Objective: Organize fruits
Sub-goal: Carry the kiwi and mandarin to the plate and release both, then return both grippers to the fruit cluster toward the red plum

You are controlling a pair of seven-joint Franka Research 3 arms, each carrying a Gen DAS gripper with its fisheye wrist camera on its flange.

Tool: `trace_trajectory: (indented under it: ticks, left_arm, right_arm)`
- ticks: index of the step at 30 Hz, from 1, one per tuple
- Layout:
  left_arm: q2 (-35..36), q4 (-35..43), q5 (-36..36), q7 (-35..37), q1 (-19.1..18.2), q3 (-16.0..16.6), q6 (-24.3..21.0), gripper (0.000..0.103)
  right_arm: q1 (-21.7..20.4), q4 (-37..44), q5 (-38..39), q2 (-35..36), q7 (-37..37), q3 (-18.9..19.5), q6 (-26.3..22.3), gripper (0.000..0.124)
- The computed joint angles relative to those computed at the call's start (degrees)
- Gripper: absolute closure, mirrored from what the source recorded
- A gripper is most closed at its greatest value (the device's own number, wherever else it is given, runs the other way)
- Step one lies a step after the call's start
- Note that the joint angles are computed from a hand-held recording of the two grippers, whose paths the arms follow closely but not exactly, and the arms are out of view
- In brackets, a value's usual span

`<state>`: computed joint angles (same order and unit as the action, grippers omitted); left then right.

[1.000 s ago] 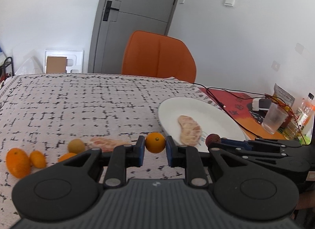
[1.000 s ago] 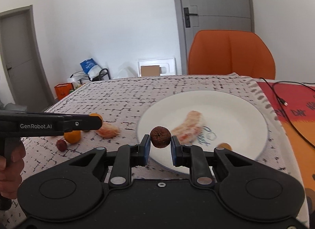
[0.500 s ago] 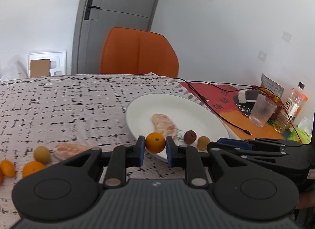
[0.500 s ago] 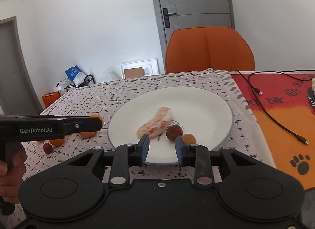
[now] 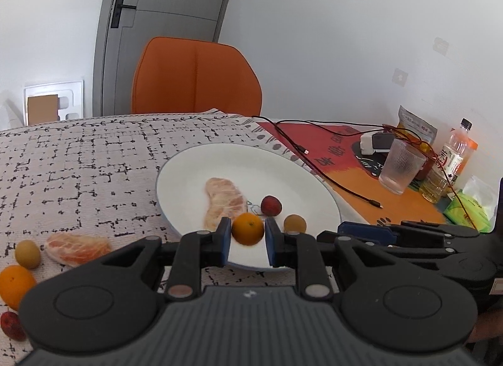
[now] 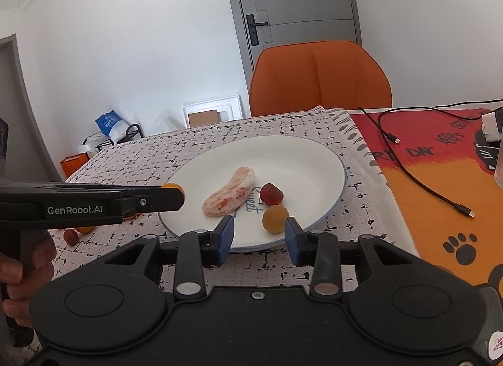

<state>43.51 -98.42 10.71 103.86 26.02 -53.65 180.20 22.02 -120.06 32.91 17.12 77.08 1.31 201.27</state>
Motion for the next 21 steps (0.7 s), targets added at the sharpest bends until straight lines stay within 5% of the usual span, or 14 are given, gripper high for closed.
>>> trace_trajectory:
  ticks: [15,21]
  left_arm:
    - [-6.2,-3.6,-0.4,-7.2,-0.4,6.4,1.8,0.076]
    - [-9.7,-6.2,0.6,-10.8,-0.8,9.8,4.3,0.058]
  right_arm:
    - [-1.7,1.3,-4.6,1.1,3.5,2.2,-0.1,0.084]
    - [-3.2,2.1,-8.2,1.8,6.3,3.8,-0.2,0.081]
